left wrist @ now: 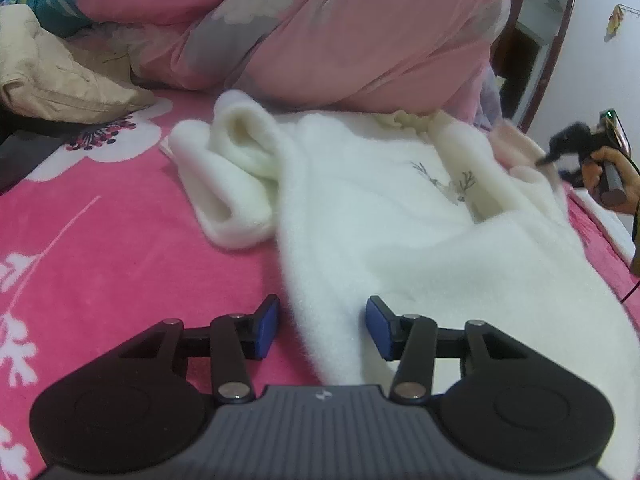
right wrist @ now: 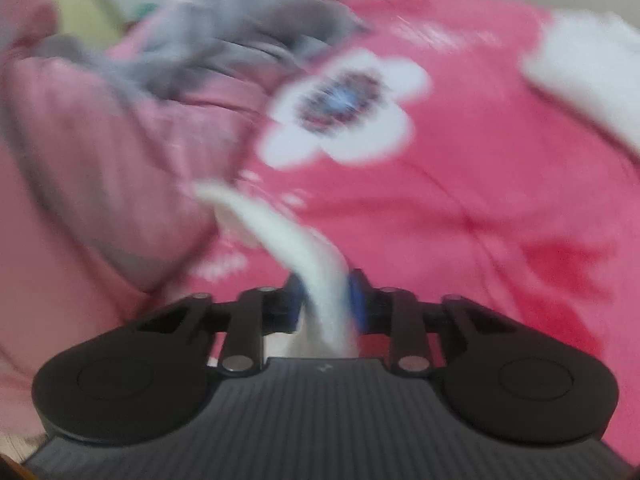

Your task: Fold clothes

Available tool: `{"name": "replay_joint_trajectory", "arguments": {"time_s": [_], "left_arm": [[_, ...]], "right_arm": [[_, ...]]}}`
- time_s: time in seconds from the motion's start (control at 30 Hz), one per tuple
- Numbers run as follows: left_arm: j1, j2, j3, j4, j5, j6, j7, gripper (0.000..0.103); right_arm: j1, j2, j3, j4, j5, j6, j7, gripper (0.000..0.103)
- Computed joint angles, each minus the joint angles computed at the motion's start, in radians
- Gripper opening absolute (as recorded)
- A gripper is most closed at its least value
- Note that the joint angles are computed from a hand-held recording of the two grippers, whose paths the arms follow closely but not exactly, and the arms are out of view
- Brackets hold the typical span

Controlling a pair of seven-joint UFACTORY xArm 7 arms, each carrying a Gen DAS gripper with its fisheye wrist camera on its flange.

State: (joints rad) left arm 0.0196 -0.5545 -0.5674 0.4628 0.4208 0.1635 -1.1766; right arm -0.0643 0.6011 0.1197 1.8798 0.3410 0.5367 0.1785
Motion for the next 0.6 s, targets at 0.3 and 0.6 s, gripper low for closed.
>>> {"name": "replay_joint_trajectory", "arguments": {"time_s": [0.3, 0.6], "left_arm": [[-0.103, -0.003, 0.108, -0.033, -0.105, -0.034, 0.058, 0.06], [-0.33, -0.142, 0.218, -0.122, -0.254, 0.042, 0.121, 0.06]], "right_arm": [[-0.268, -0.433, 0.003, -0.344, 0.386, 0.172, -0.282, 0.058], [-0.241, -0.955, -0.156, -0.894, 0.556, 0.666, -0.584, 0.082]]}}
